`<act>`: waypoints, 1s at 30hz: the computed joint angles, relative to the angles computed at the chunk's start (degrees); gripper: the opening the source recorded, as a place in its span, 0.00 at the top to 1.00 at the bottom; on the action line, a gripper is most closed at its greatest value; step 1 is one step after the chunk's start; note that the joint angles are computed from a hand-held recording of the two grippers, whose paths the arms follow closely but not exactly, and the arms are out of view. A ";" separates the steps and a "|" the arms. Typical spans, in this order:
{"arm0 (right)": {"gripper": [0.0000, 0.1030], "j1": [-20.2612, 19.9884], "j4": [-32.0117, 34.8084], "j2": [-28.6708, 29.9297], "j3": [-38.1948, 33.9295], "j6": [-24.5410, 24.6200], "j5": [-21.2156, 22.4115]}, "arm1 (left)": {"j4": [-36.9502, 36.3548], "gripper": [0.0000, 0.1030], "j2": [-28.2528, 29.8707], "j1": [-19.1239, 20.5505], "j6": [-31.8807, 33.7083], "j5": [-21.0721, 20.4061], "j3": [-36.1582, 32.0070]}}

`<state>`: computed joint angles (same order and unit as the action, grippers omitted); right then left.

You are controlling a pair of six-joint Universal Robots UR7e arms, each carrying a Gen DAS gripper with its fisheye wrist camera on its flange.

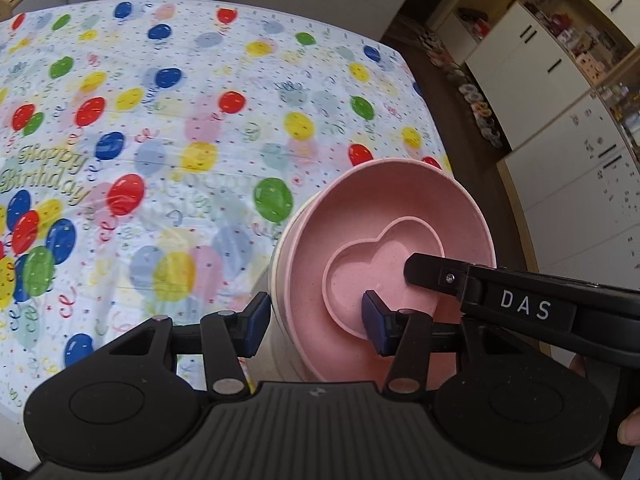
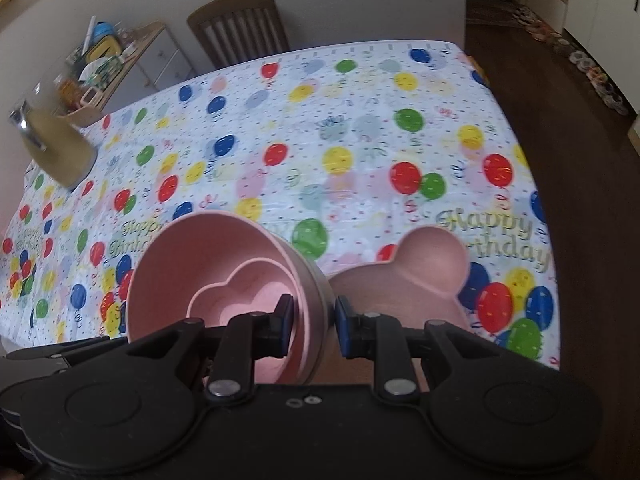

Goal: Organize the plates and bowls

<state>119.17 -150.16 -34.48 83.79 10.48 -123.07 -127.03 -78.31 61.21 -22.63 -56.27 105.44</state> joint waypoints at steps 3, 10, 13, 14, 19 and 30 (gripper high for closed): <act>0.79 -0.63 -0.64 -1.27 1.68 0.80 -0.78 | 0.10 0.52 1.47 -0.12 0.47 -0.80 -0.31; 0.79 -2.66 -1.09 -3.60 5.22 3.26 -1.38 | 0.66 0.52 4.43 0.37 1.58 -2.43 -0.68; 0.79 -3.58 -0.77 -4.00 6.19 4.60 -1.43 | 0.63 0.52 5.43 0.90 1.85 -3.27 -0.75; 0.79 -3.80 -0.73 -4.04 6.40 4.83 -1.51 | 0.47 0.52 5.71 1.07 1.90 -3.55 -0.71; 0.79 -4.88 -0.51 -4.25 7.44 6.00 -1.99 | 0.49 0.52 7.37 1.76 2.09 -4.48 -0.98; 0.79 -6.17 0.64 -4.00 7.66 7.21 -2.34 | -0.65 0.52 8.69 3.14 2.94 -5.94 -1.23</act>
